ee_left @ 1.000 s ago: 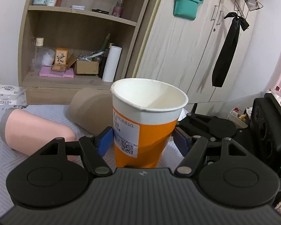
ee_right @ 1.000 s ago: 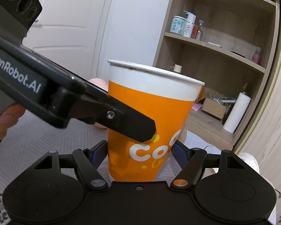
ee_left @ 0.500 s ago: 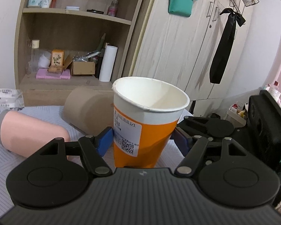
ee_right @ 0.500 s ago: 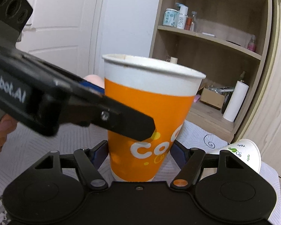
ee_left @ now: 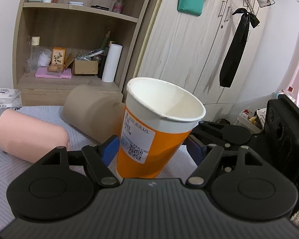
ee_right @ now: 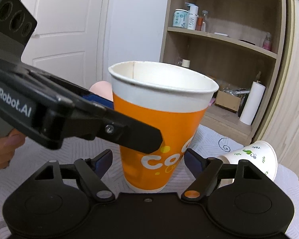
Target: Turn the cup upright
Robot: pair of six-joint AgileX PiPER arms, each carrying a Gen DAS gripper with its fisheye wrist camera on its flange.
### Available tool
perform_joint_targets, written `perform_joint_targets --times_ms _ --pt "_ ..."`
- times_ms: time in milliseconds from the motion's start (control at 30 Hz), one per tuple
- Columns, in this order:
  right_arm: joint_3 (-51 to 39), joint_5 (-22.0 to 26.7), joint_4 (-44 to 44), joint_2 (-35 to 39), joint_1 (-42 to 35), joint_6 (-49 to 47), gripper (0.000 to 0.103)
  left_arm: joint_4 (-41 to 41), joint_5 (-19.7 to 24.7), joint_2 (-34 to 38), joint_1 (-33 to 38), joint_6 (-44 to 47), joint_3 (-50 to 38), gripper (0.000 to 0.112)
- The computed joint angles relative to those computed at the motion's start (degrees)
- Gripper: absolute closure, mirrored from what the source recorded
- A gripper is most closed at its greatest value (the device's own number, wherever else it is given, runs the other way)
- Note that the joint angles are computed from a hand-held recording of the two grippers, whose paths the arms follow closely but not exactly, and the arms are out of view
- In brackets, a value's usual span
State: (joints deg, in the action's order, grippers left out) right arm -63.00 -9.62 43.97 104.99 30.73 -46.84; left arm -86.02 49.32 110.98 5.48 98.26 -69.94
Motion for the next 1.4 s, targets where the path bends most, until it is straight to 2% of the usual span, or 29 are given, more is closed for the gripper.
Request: perform_joint_targets --times_ms 200,300,400,700,1033,1200,1300,1400 --pt "1.3 -1.3 4.5 -1.0 0.9 -3.3 0.020 -0.1 0.3 -0.9 0.7 0.0 1.4 0.037" --pt "3.3 -1.0 4.3 -2.4 1.2 -0.4 0.020 1.1 2.3 -1.6 2.1 -0.1 2.5 0.029" --pt "7.4 -4.0 -0.1 -4.3 2.4 8.6 0.020 1.4 1.8 -3.5 3.4 0.5 5.4 0.028" --pt "15.3 -15.1 14.5 -11.0 10.6 3.3 0.020 -0.5 0.2 -12.5 7.8 0.4 15.1 0.028" --pt "17.4 -27.2 31.7 -17.2 22.1 -7.5 0.020 -1.7 -5.7 -25.8 10.7 1.5 25.8 0.028" --pt "17.6 -32.1 37.4 -18.8 26.8 -10.8 0.020 -1.2 -9.8 -32.4 11.2 2.3 30.3 0.028" --pt "17.8 -34.6 39.2 -19.7 29.1 -11.2 0.020 1.3 -9.7 -35.1 12.6 0.6 31.9 0.028" --pt "18.0 -39.2 41.1 -19.9 32.5 -11.6 0.020 2.6 -9.4 -37.3 14.2 -0.2 33.1 0.028"
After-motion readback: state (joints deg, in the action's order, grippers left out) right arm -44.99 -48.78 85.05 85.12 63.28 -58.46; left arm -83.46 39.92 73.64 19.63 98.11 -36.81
